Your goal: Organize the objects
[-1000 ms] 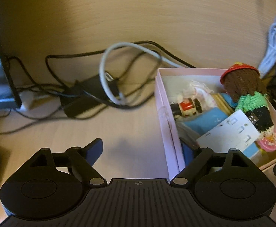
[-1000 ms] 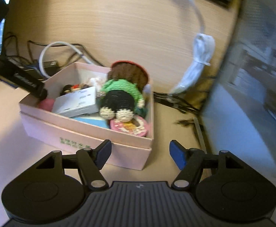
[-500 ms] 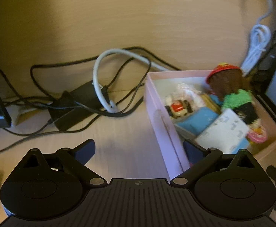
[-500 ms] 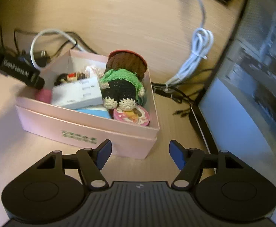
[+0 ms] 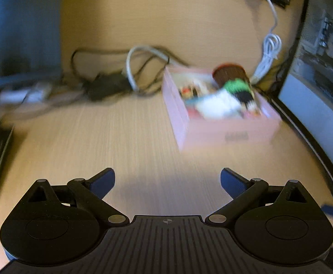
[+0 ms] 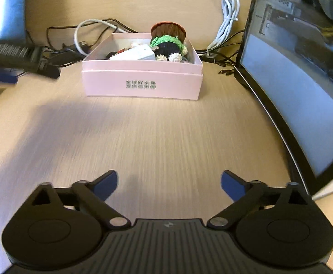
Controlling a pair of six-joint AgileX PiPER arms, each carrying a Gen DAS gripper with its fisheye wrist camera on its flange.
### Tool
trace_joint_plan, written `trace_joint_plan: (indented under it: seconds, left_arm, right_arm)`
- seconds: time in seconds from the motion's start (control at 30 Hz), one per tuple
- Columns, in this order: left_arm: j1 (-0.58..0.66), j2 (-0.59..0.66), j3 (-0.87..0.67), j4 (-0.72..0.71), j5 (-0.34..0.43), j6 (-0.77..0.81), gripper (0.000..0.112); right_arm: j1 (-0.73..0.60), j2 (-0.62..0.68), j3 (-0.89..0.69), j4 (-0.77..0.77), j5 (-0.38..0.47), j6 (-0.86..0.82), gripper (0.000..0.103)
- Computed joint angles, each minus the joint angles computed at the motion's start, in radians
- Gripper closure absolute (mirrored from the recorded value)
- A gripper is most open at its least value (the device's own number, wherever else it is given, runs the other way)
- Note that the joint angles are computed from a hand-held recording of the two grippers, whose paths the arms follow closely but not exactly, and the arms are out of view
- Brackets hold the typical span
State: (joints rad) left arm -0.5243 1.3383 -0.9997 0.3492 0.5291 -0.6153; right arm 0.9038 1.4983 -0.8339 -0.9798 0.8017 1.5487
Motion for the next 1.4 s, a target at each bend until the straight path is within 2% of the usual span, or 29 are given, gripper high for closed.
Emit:
trace_joint_plan:
  seconds: [0.1,0.13,0.23,0.33,0.43,0.5,0.57,0.67,0.77,0.83,0.93,1.4]
  left_arm:
    - [-0.133,-0.108,0.177,0.199,-0.009,-0.300,0.011]
    - [-0.184,-0.118,0.210,0.273,0.010,-0.400,0.011]
    - [-0.309,-0.087,0.258,0.456,0.066,-0.696,0.011]
    - [-0.362,-0.056,0.262,0.553,0.099,-0.833,0.011]
    - [-0.371,0.008,0.229,0.618,0.096,-0.879,0.011]
    - [-0.376,0.063,0.207,0.696,0.102,-0.930,0.011]
    - [-0.374,0.123,0.178,0.767,0.114,-0.967,0.011]
    - [-0.335,0.173,0.132,0.783,0.084,-0.965,0.011]
    - [-0.334,0.219,0.087,0.791,0.123,-0.994,0.010]
    - [-0.328,0.238,0.065,0.784,0.131,-0.986,0.010]
    - [-0.320,0.244,0.056,0.782,0.124,-0.979,0.010]
    - [-0.313,0.243,0.058,0.781,0.114,-0.975,0.010]
  right_arm:
    - [0.042,-0.071,0.109,-0.087,-0.021,0.092,0.000]
    - [0.052,-0.094,0.145,-0.118,-0.030,0.123,0.000]
    - [0.058,-0.123,0.208,-0.197,-0.032,0.206,0.000]
    - [0.011,-0.115,0.207,-0.181,-0.063,0.170,0.000]
    - [-0.066,-0.092,0.183,-0.159,-0.136,0.071,0.000]
    - [-0.102,-0.050,0.160,-0.170,-0.153,0.042,0.000]
    - [-0.129,-0.015,0.159,-0.261,-0.154,0.112,0.000]
    - [-0.202,0.025,0.146,-0.366,-0.194,0.181,0.000]
    - [-0.309,0.036,0.145,-0.445,-0.333,0.249,0.000]
    - [-0.369,0.047,0.149,-0.550,-0.425,0.344,0.000]
    - [-0.380,0.076,0.143,-0.696,-0.432,0.453,0.000]
    - [-0.385,0.080,0.142,-0.712,-0.439,0.479,0.000]
